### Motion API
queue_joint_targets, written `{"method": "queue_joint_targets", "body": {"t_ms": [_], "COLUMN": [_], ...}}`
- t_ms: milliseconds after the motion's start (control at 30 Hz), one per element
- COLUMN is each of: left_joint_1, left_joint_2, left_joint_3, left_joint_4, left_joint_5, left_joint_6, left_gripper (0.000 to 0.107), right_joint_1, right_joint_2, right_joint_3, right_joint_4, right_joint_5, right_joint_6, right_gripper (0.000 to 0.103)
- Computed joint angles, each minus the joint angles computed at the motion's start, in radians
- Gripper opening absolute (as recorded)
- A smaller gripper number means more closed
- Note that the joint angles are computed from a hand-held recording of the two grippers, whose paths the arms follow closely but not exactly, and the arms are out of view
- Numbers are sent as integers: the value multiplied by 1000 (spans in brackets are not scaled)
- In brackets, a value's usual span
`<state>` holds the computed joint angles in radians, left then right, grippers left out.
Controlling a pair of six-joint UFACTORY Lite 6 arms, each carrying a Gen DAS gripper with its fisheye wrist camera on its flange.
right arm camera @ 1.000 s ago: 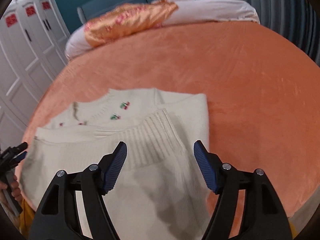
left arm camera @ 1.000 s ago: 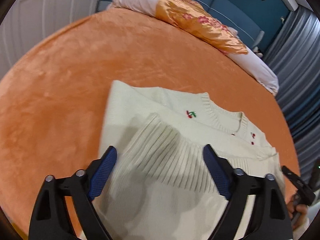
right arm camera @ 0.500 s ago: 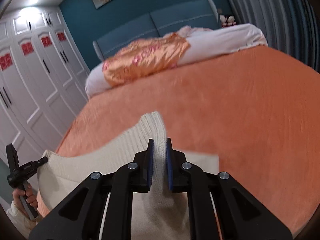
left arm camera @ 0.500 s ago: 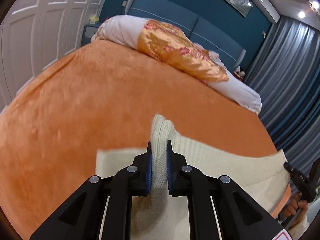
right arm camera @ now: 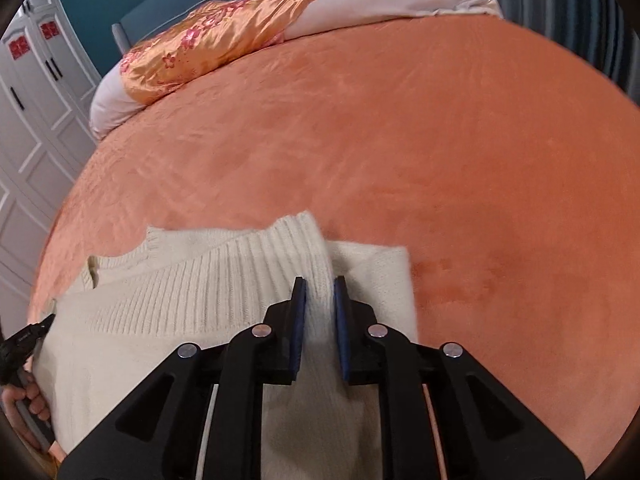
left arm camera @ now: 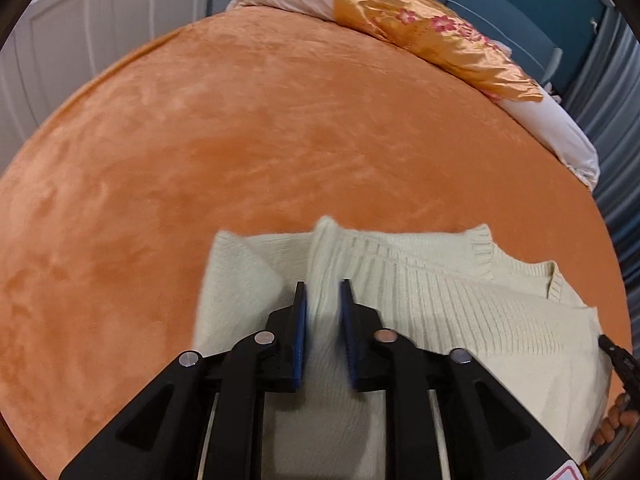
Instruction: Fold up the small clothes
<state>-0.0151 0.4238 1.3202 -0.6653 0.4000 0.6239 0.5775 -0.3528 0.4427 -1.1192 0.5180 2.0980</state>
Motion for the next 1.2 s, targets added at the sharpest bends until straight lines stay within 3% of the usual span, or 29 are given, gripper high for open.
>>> {"method": "queue_joint_targets", "body": {"t_ms": [67, 133, 200, 333, 500, 600, 667, 767, 867, 933, 1000, 1133, 1200], "left_joint_1": [8, 8, -4, -144, -377, -285, -150, 22, 185, 227, 169, 96, 114], "left_joint_2": [-127, -286, -446, -687, -812, -831, -889, -938, -963, -978, -1014, -1055, -1063], "left_joint_3": [-97, -221, -330, -528, -748, -831, -884, -920, -947, -964, -992, -1034, -1041], "left_joint_4": [-39, -82, -127, -107, 222, 202, 135, 95, 17, -2, 38, 137, 122], "left_joint_5": [-12, -28, 16, 86, -1, 5, 41, 98, 170, 185, 132, 39, 44], "left_joint_6": [36, 74, 102, 51, -283, -229, -96, 48, 222, 265, 201, 105, 132], "left_gripper": [19, 19, 19, 20, 20, 20, 20, 15, 10, 10, 10, 10, 10], "right_joint_1": [193, 358, 486, 701, 776, 796, 812, 918, 1039, 1067, 1033, 1005, 1017], "right_joint_2": [-88, -82, 4, 381, 628, 575, 445, 280, 96, 70, 72, 175, 188], "right_joint_3": [25, 67, 139, 426, 610, 506, 350, 171, -12, -33, -47, 39, 55], "right_joint_4": [35, 9, -29, -103, -43, 17, 37, 144, 153, 210, 187, 224, 243], "right_joint_5": [193, 278, 259, 166, 127, 164, 182, 297, 330, 354, 319, 329, 347], "right_joint_6": [36, 120, 187, 265, 195, 207, 304, 416, 657, 713, 725, 635, 618], "right_gripper": [15, 15, 15, 15, 12, 11, 9, 9, 0, 5, 5, 6, 6]}}
